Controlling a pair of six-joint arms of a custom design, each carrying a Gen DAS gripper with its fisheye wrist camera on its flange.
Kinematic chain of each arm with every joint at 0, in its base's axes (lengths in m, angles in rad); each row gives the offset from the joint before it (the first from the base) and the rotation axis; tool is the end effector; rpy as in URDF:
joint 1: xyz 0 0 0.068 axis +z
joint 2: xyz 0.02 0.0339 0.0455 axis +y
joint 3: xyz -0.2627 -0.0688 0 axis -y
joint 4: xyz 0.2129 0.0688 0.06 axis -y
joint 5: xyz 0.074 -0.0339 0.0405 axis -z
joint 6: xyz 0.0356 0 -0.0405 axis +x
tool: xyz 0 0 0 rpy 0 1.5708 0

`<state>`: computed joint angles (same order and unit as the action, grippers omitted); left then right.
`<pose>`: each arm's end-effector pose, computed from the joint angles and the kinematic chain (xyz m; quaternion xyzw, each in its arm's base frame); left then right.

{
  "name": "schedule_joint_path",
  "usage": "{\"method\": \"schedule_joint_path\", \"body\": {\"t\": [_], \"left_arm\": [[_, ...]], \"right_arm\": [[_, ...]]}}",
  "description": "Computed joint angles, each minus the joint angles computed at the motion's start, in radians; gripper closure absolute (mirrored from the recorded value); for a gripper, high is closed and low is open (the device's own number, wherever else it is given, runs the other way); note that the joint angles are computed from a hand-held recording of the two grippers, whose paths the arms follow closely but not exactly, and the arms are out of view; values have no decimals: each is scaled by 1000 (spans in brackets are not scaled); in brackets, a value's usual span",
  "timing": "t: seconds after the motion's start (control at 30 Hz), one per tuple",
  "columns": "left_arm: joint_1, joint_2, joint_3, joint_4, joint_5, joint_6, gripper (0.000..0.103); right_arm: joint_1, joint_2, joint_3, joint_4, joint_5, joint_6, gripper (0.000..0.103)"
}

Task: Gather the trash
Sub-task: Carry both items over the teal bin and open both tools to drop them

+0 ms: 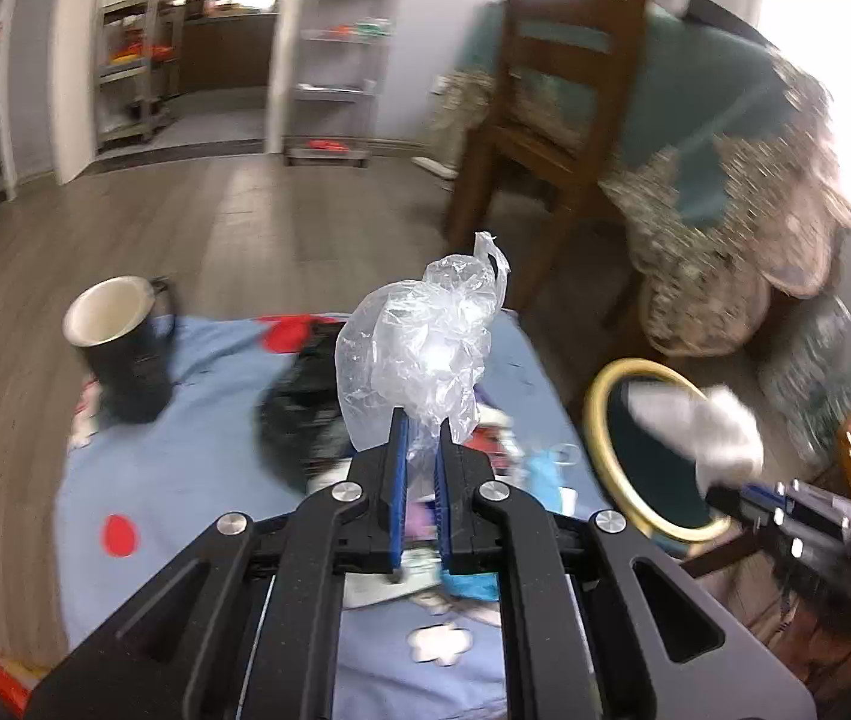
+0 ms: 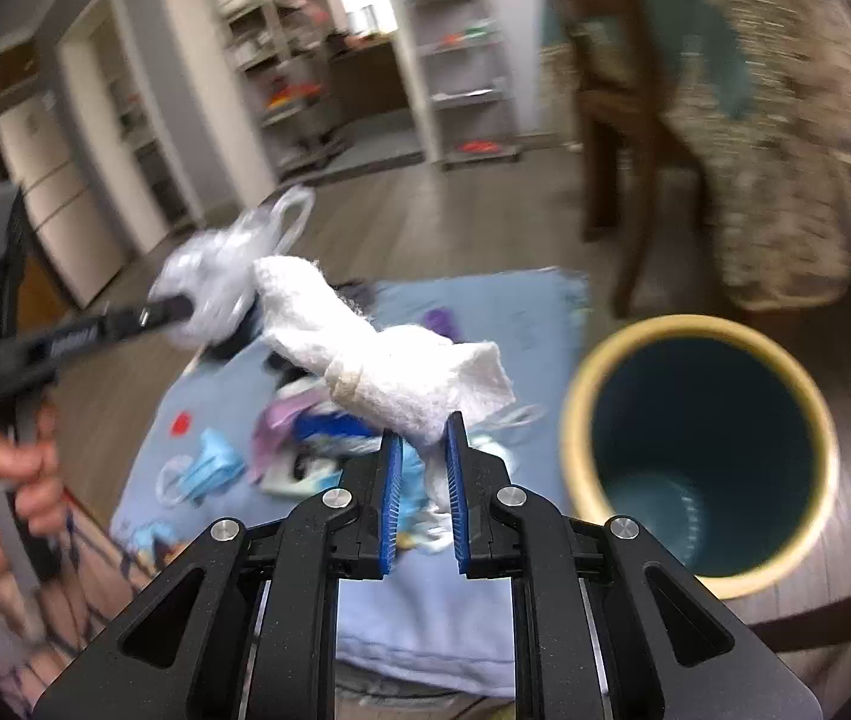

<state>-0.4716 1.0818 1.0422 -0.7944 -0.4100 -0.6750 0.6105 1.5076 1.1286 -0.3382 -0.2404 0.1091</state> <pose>0.1698 -0.0707 0.3179 -0.1657 0.9012 -0.0317 0.3992 0.2452 0.1819 0.2813 -0.2723 0.8632 0.2469 0.3462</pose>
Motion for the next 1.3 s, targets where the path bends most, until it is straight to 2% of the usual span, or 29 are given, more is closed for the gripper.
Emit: {"method": "schedule_joint_path", "body": {"t": [0.17, 0.33, 0.6, 0.73, 0.77, 0.87, 0.9, 1.0, 1.1, 1.23, 1.3], "left_arm": [[-119, 201, 90, 92, 2, -5, 96], [-169, 467, 250, 178, 73, 34, 96], [-159, 772, 469, 237, 233, 42, 96], [-162, 874, 538, 231, 256, 34, 93], [-160, 885, 538, 234, 266, 28, 88], [-153, 868, 503, 255, 265, 14, 60], [-151, 852, 488, 260, 258, 16, 54], [-141, 788, 433, 274, 237, 24, 43], [-129, 710, 360, 292, 215, 32, 37], [-108, 613, 277, 298, 191, 40, 33], [-98, 556, 230, 300, 173, 47, 32]], "right_arm": [[-173, -20, -51, 51, -47, 58, 87], [-276, -6, -96, 93, -60, 107, 87], [-395, 46, -85, 71, -84, 131, 87], [-433, 85, -76, 68, -90, 139, 87], [-435, 90, -75, 68, -89, 143, 87], [-437, 111, -71, 63, -82, 147, 86], [-438, 115, -71, 62, -81, 147, 86], [-428, 136, -59, 60, -75, 152, 85], [-415, 184, -27, 60, -66, 161, 85], [-402, 240, 8, 45, -56, 183, 80], [-394, 247, 16, 35, -47, 190, 70]]}}
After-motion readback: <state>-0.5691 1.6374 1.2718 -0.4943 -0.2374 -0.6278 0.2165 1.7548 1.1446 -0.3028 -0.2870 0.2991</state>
